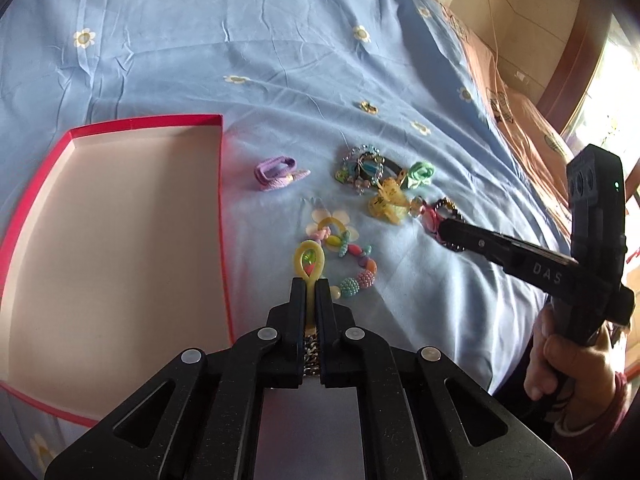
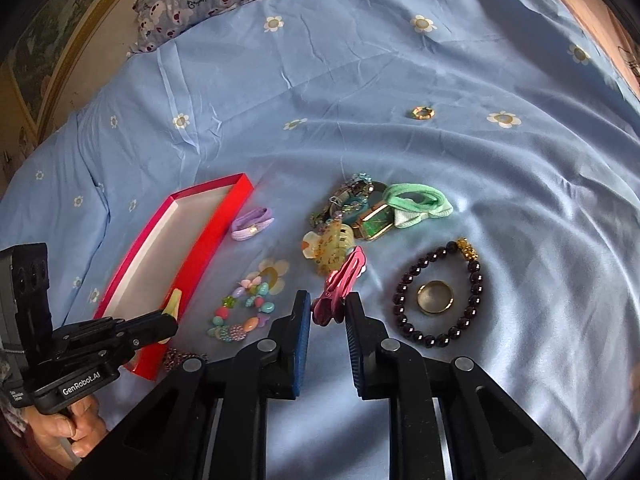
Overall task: Organize jewelry
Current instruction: 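Grasp the yellow hair tie with the left tool while the right tool grasps the pink hair clip, then carry both items into the red box and open both tools to release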
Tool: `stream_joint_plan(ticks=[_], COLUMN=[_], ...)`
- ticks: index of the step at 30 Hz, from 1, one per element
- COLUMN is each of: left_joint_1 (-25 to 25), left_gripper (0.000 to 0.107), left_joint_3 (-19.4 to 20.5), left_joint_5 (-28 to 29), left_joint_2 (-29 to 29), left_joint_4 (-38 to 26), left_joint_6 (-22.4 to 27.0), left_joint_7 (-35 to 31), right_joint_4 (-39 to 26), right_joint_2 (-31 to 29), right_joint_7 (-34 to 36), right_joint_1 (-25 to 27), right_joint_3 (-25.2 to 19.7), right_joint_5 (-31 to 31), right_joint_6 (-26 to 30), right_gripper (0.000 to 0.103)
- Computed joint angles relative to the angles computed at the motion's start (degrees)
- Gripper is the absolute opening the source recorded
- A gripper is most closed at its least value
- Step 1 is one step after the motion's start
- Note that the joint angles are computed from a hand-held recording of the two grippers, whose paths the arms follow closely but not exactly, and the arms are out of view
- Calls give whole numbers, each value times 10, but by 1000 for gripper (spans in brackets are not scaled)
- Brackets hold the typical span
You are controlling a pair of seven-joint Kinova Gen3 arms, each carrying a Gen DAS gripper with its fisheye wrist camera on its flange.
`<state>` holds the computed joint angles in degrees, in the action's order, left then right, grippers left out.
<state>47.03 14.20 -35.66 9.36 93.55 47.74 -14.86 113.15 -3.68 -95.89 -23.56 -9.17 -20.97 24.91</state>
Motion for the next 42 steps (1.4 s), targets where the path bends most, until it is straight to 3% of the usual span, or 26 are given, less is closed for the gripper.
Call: stream_joint_plan(ticks=[10,24,29,38,42], left_joint_1=[-17,-91,-124,-183,-197], left_gripper=[3,3,3,4,4], left_joint_3=[15,54,50,8,-7], left_joint_5=[-33,-32,-17,55,84], left_joint_2=[-47,-106,-110,-82,-69], left_joint_4=[35,90,96,76,73], left_joint_6=[22,51,53,45,42], left_joint_7=[62,102,80,-48,-87], right_joint_4=[-31,-108,-145,-205,-233], right_joint_2=[10,76,120,207,233], right_joint_7=[94,138,129,85,64], right_joint_1=[-31,-49,-61,-75,-84], right_joint_3=[-3,-55,-74,-103,-100], right_joint_5=[-93,-111,-90,-18,13], right_joint_6=[1,-18,-43,-86,-61], right_gripper=[17,17,17,17,17])
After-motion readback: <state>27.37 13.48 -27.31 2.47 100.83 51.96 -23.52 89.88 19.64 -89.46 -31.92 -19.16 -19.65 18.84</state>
